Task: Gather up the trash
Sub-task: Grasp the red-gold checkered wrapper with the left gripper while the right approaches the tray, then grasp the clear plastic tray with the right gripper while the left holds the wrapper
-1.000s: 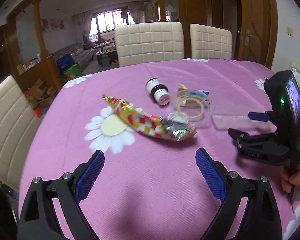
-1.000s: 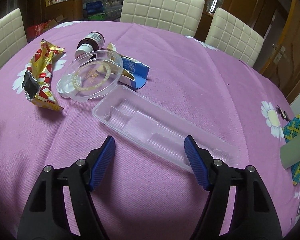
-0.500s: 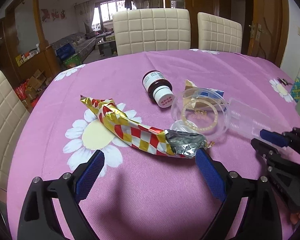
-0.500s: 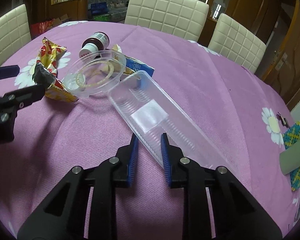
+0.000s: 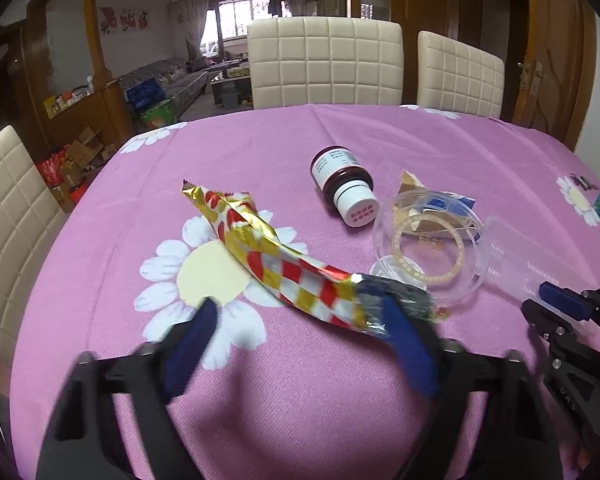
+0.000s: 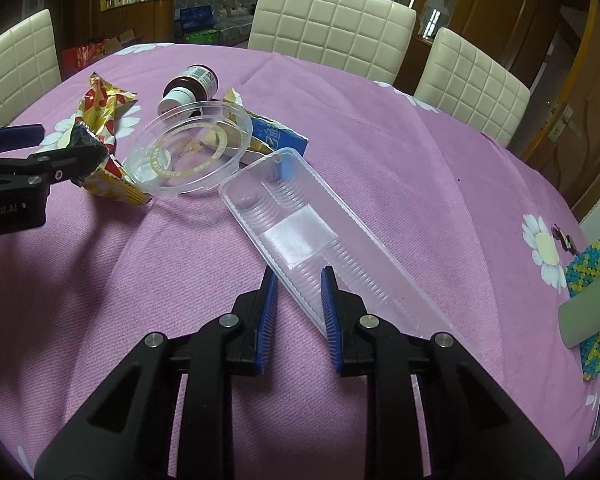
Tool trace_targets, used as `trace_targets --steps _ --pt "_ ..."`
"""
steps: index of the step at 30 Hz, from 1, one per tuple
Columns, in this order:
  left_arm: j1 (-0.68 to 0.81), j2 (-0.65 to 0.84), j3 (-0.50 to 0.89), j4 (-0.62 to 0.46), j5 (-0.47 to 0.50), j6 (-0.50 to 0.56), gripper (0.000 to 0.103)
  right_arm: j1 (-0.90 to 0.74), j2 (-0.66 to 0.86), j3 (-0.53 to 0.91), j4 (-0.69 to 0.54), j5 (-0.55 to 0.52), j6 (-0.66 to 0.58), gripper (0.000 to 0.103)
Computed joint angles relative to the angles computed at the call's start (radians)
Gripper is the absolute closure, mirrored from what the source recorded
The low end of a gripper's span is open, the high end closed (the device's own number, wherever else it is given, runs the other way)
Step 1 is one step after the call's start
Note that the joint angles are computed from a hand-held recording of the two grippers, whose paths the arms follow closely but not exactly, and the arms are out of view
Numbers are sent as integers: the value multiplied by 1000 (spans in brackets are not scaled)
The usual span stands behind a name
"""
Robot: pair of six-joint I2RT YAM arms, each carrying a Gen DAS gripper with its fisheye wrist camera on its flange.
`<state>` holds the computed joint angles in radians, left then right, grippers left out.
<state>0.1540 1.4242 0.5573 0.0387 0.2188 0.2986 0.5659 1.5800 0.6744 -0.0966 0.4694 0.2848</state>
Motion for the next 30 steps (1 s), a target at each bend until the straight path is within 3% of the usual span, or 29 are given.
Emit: trace_targets --steps 2,5,8,13,22,30 --pt "6 14 26 -45 9 28 88 -2 2 2 1 1 0 80" --pt "17 7 28 -64 19 54 99 3 1 3 1 2 3 81" --pt "29 -63 -25 -30 20 101 101 21 -9 -2 1 18 12 84" --pt "93 -163 -64 -62 74 166 102 68 -34 -5 -14 40 28 89" --pt "329 -279 -70 -210 257 326 102 210 -105 3 -75 91 67 91" --pt "577 -333 -43 -353 433 492 102 305 -131 49 -112 52 105 92"
